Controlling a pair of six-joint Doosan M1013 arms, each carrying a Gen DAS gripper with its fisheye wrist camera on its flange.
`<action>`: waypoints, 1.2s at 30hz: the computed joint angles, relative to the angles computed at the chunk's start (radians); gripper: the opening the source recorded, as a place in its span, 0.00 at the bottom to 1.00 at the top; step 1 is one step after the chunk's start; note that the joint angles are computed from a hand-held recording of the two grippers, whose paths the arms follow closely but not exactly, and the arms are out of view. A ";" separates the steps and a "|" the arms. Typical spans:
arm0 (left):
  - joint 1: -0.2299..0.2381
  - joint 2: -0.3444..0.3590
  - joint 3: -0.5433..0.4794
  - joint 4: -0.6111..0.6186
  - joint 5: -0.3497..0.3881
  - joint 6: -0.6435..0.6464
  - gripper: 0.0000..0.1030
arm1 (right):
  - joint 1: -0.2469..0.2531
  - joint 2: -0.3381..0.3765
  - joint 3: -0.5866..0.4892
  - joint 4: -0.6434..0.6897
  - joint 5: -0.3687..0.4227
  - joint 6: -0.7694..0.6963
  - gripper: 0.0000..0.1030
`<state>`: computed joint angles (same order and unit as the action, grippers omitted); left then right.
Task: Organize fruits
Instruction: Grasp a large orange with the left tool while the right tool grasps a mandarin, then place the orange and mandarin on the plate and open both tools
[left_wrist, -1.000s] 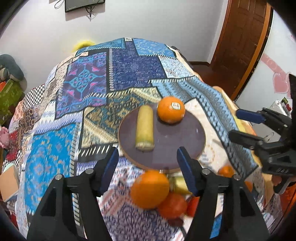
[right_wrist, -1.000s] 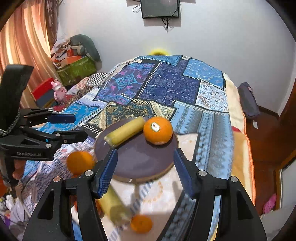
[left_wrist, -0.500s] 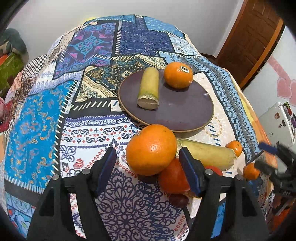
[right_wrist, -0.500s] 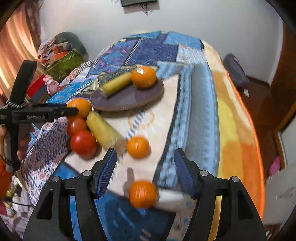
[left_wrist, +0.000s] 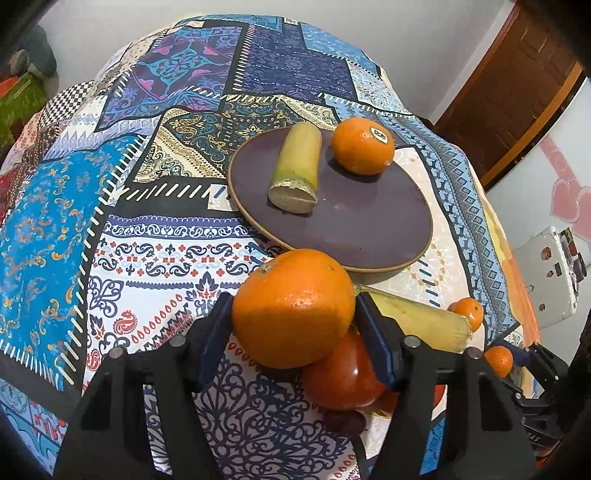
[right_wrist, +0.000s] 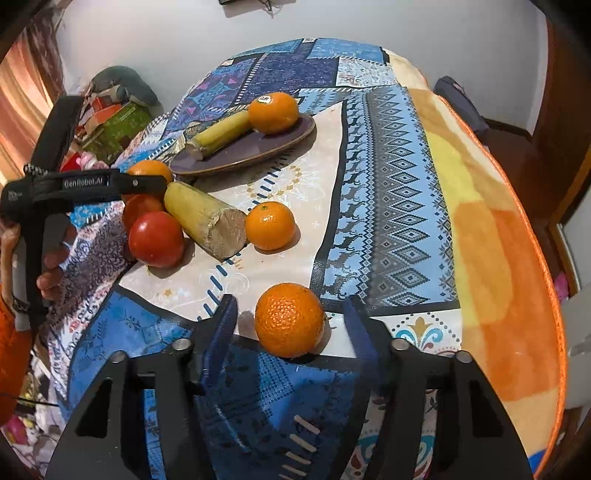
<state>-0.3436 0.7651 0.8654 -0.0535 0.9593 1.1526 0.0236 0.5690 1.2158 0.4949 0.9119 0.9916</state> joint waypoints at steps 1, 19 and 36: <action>0.002 -0.001 0.002 -0.007 -0.003 0.001 0.61 | 0.002 -0.001 0.000 -0.007 -0.003 -0.002 0.40; -0.008 -0.044 0.023 0.054 -0.088 -0.007 0.60 | 0.006 0.014 -0.061 0.084 -0.062 -0.072 0.32; -0.020 0.069 -0.193 0.084 -0.029 0.037 0.60 | 0.043 0.162 -0.315 0.069 -0.021 -0.030 0.32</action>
<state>-0.3631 0.8339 0.6725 0.0309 0.9299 1.1895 0.0667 0.7309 0.9005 0.5644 0.8914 0.9612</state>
